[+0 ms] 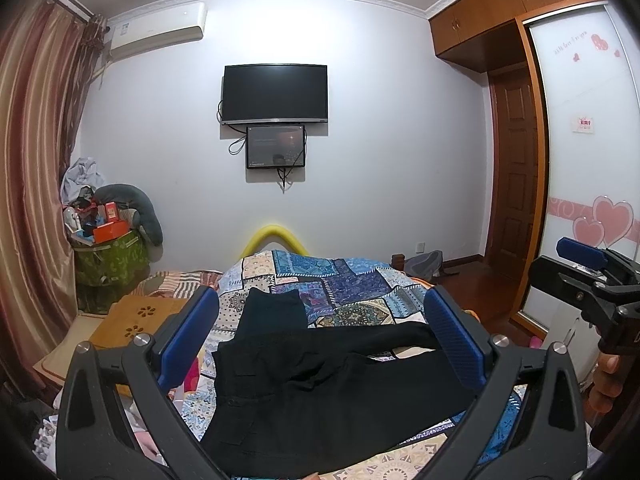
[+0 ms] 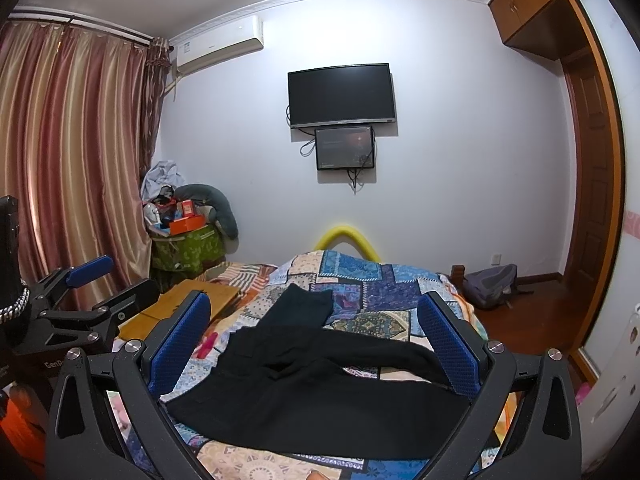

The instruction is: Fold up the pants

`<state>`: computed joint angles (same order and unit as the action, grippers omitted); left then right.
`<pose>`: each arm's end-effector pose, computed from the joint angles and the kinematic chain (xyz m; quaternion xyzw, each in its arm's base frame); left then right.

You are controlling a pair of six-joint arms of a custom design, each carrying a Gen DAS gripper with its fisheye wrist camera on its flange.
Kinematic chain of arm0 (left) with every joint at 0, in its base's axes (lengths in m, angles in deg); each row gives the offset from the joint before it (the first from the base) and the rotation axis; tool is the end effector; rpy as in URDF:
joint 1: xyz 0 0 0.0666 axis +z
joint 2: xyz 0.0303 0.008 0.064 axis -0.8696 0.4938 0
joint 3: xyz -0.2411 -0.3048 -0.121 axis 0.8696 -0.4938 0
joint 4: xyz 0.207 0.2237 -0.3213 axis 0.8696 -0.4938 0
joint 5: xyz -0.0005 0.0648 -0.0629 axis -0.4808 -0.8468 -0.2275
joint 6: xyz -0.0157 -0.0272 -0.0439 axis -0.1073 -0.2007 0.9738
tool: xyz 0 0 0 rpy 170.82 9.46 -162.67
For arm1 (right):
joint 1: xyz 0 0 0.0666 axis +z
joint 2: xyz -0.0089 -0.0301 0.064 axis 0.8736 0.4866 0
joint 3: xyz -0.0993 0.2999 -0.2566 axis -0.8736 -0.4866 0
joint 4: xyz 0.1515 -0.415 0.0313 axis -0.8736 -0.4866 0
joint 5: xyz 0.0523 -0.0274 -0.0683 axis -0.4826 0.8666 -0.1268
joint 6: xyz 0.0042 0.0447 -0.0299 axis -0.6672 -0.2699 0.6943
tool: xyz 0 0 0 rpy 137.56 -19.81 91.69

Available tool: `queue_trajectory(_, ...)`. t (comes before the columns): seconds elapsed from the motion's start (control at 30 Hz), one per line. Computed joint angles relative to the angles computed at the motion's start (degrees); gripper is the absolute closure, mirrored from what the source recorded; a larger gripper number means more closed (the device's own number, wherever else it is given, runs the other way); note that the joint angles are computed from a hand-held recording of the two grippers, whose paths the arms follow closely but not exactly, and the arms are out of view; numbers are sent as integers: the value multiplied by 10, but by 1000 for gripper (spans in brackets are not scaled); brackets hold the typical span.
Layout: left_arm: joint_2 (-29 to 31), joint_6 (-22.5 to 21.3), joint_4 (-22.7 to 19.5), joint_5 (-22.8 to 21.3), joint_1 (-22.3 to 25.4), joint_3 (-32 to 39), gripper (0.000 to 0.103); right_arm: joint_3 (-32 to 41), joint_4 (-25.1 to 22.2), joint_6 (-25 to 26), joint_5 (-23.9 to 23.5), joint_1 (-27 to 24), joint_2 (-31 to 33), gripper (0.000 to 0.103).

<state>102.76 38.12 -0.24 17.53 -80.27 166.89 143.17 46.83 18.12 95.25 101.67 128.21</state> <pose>0.4784 -0.1843 0.6343 0.2526 0.7371 -0.1996 0.5942 0.4089 0.3163 0.6412 0.1002 0.7782 -0.0375 0.6189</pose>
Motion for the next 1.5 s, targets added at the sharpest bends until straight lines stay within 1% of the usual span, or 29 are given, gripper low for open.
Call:
queue_trajectory(0.2,0,2,2,0,1,-2,0,3,-7,-3,-4,-3,1,0)
queue_trajectory(0.53,4,7,-1,7,4,2,0,-1,-4,-2,-3,-3,1,0)
queue_trajectory(1.1,9,7,-1,7,4,5,0,-8,7,1,-4,-3,0,0)
queue_trajectory(1.5,15,8,-2,7,5,9,0,-6,3,-7,-8,-5,3,0)
